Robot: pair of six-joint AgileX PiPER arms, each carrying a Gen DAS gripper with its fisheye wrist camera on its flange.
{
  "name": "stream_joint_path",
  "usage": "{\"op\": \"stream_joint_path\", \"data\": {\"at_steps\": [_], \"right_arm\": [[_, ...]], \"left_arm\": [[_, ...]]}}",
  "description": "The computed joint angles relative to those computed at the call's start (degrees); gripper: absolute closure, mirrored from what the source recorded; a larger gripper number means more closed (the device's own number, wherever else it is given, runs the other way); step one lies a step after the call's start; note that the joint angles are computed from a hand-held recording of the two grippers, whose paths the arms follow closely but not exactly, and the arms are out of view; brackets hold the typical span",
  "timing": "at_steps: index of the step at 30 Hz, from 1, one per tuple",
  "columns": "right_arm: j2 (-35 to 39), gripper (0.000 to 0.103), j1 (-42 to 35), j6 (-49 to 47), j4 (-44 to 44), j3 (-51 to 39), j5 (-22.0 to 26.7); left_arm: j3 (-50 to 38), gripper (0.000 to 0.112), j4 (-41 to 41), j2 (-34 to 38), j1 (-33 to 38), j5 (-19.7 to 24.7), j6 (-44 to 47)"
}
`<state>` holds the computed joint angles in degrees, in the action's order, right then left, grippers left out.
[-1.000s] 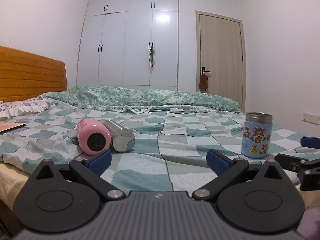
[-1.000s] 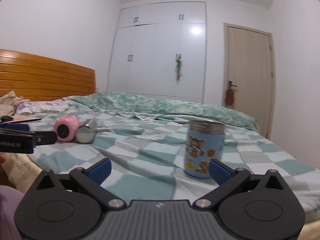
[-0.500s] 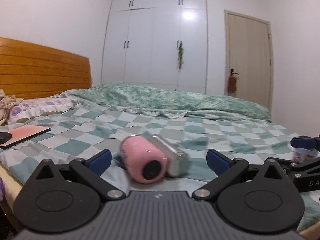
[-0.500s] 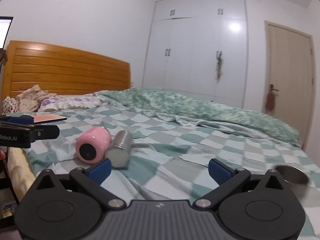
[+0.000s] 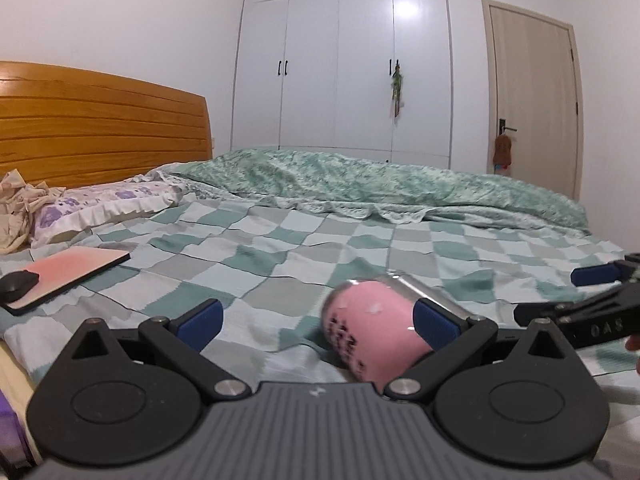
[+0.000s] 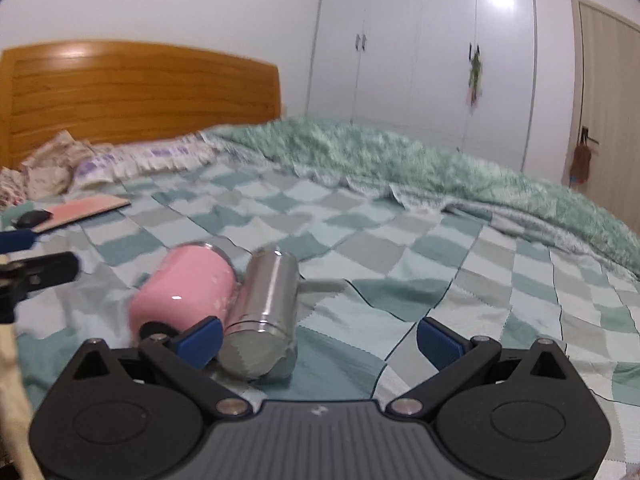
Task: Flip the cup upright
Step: 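Move the right tool toward the lying silver cup and grasp it, then lift the silver cup with the right tool and carry it toward the blue canister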
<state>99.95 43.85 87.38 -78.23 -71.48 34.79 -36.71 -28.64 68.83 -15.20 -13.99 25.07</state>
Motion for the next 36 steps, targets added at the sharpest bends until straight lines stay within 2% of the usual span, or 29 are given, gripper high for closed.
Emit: {"op": "stream_joint_path", "data": {"at_steps": [4, 7, 10, 13, 15, 17, 19, 21, 22, 26, 30, 34, 36], "right_arm": [[4.77, 0.0, -2.7, -12.51, 10.71, -8.08, -1.23], [8.13, 0.0, -6.1, -25.68, 25.97, -14.61, -3.06], [10.7, 0.003, -9.02, -33.28, 36.5, -18.44, -4.49], [13.2, 0.007, -11.59, -38.72, 45.43, -22.02, -6.11], [15.96, 0.011, -12.89, -46.84, 54.37, -26.28, -5.87], [19.47, 0.012, -13.26, -53.39, 61.01, -31.8, -3.66], [23.46, 0.02, -13.81, -58.71, 67.1, -37.95, -0.56], [25.59, 0.04, -15.8, -64.17, 76.91, -40.1, -0.84], [26.62, 0.041, -16.74, -65.46, 80.9, -41.05, -0.57], [25.62, 0.042, -17.26, -66.76, 83.38, -37.74, -4.17], [19.18, 0.042, -16.86, -62.81, 82.06, -26.1, -15.11], [12.14, 0.042, -15.97, -51.19, 72.82, -16.67, -21.21], [7.97, 0.042, -15.29, -39.77, 62.22, -11.52, -23.39]], "left_arm": [[-2.11, 0.009, 7.25, 3.06, 2.21, 0.41, -5.66], [-3.6, 0.009, 11.38, 5.19, 3.39, 0.59, -8.46], [-4.26, 0.009, 11.33, 6.63, 3.41, 0.17, -7.53], [-4.61, 0.009, 18.01, 8.19, 4.56, -0.45, -13.85], [-5.02, 0.009, 21.34, 9.22, 5.28, -0.49, -17.08], [-5.47, 0.009, 21.59, 10.06, 5.63, -0.31, -17.51], [-5.51, 0.009, 24.55, 10.5, 6.31, -0.49, -20.68], [-5.46, 0.009, 26.71, 10.47, 6.92, -0.42, -22.9], [-5.22, 0.009, 27.6, 10.25, 7.12, -0.46, -23.82], [-4.3, 0.009, 31.6, 9.0, 8.14, -0.62, -27.72], [-3.56, 0.009, 34.76, 6.97, 8.65, -0.16, -31.76], [-1.96, 0.009, 37.83, 3.28, 8.61, 0.9, -34.74], [-1.34, 0.009, 40.16, 1.06, 8.5, 1.95, -37.11]]}}
